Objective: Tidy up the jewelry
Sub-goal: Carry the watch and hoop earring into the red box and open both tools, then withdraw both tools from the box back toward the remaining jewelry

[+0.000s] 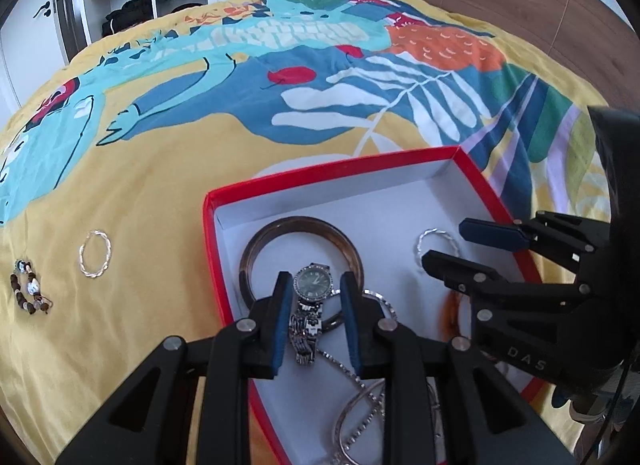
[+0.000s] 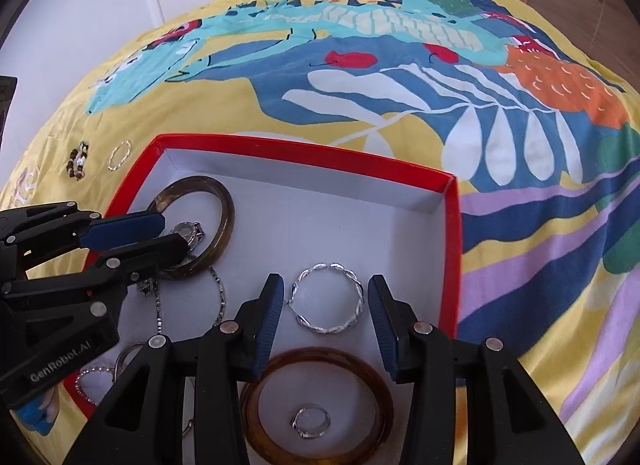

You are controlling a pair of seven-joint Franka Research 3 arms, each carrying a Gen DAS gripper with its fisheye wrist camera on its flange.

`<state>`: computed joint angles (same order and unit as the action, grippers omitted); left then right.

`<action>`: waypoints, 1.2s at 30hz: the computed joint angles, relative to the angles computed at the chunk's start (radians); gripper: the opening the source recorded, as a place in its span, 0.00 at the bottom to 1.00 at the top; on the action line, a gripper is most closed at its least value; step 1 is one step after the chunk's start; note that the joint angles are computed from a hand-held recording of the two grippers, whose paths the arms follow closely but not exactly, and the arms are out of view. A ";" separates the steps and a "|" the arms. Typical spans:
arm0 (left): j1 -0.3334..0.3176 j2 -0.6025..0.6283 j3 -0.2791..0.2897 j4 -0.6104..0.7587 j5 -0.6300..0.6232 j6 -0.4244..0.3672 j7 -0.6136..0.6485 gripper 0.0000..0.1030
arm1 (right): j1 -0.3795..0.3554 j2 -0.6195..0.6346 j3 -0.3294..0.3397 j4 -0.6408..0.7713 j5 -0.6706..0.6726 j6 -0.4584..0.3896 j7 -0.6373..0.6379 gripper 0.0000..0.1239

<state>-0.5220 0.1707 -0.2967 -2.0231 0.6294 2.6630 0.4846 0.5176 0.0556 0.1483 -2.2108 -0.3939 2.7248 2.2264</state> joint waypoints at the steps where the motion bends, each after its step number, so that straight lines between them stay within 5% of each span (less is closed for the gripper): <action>1: 0.000 -0.013 -0.002 -0.005 -0.004 -0.003 0.001 0.23 | 0.001 -0.013 -0.001 -0.011 -0.007 0.004 0.016 0.35; 7: -0.006 -0.155 -0.033 -0.069 0.029 -0.065 -0.068 0.26 | -0.022 -0.134 0.037 -0.089 -0.030 0.015 0.098 0.39; 20: -0.023 -0.536 -0.198 -0.186 0.007 -0.435 -0.229 0.30 | -0.045 -0.438 0.230 -0.206 0.102 -0.003 0.169 0.44; 36: -0.120 -0.861 -0.289 -0.303 -0.122 -0.726 -0.270 0.44 | -0.026 -0.586 0.409 -0.226 0.182 -0.028 0.302 0.45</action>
<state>-0.6419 -0.6898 -0.5854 -2.3262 0.5073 1.9373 0.2148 0.4918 -0.5309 0.5577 -2.4370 -0.2119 2.6971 2.5283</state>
